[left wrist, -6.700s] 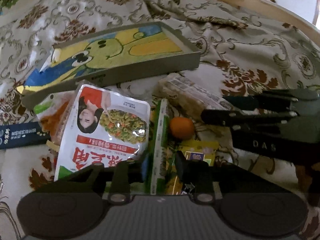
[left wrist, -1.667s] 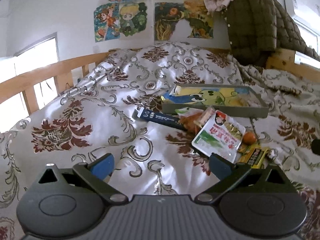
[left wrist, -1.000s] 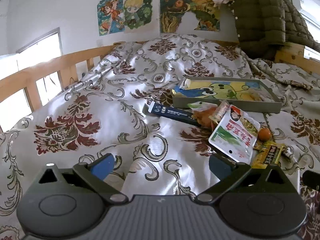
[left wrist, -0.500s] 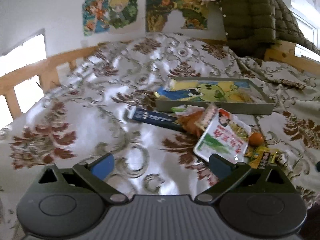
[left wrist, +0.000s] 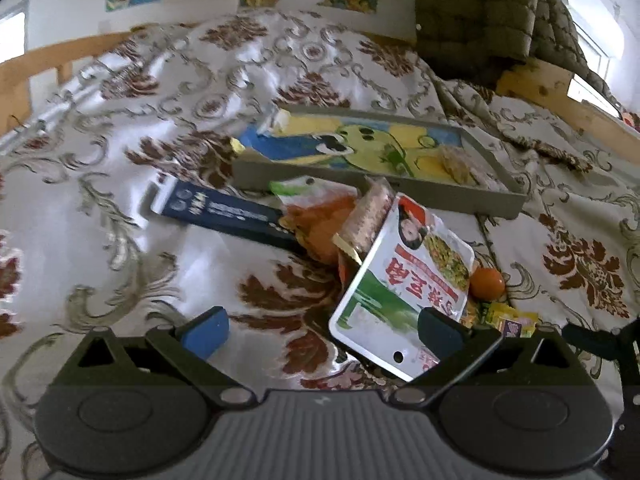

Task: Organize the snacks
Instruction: 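Grasp the white-and-red snack bag with the left tool while the right tool grasps the yellow stick snack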

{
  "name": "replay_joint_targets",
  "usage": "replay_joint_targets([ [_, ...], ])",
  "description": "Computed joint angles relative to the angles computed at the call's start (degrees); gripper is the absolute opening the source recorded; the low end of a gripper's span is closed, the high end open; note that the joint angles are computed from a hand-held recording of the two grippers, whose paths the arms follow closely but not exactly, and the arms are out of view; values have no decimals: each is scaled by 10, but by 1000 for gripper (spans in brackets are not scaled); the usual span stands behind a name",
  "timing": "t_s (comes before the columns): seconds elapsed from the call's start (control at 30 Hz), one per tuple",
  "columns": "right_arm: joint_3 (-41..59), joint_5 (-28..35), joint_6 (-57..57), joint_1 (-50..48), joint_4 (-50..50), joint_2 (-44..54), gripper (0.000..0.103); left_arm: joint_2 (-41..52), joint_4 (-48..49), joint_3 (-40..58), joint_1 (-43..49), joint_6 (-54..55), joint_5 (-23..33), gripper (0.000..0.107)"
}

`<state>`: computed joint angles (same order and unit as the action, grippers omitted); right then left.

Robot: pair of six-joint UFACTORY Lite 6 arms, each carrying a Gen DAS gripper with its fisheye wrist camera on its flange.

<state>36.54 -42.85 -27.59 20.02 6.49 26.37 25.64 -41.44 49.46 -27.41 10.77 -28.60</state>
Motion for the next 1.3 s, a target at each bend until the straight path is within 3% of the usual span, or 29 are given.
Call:
replay_joint_targets([
  [0.13, 9, -18, -39, 12, 63, 13, 102, 10, 119, 1, 16, -93, 4, 103],
  [0.43, 30, 30, -78, -15, 165, -11, 102, -20, 295, -11, 19, -252, 30, 102],
  [0.5, 31, 33, -95, -22, 209, -16, 102, -19, 293, 1, 15, -253, 45, 102],
  [0.57, 38, 25, -118, -31, 257, -14, 102, -15, 207, 13, 0, -178, 46, 102],
  [0.63, 43, 53, -89, -61, 236, -23, 102, -5, 147, 28, -6, -116, 44, 102],
  [0.73, 35, 62, -53, -73, 203, -35, 102, 14, 143, 56, 7, -94, 77, 102],
  [0.8, 21, 48, -37, -67, 172, -41, 102, 23, 206, 69, 24, -150, 106, 102],
  [0.9, 5, 29, -35, -49, 157, -50, 102, 23, 305, 58, 45, -262, 102, 102],
  [1.03, -11, -4, -47, -20, 148, -52, 102, 24, 362, 57, 63, -319, 103, 99],
  [1.2, -22, -24, -8, -7, 107, -57, 102, 18, 487, 60, 79, -431, 108, 88],
  [1.3, -7, -1, 39, -16, 54, -47, 101, 14, 597, 59, 89, -528, 98, 81],
])
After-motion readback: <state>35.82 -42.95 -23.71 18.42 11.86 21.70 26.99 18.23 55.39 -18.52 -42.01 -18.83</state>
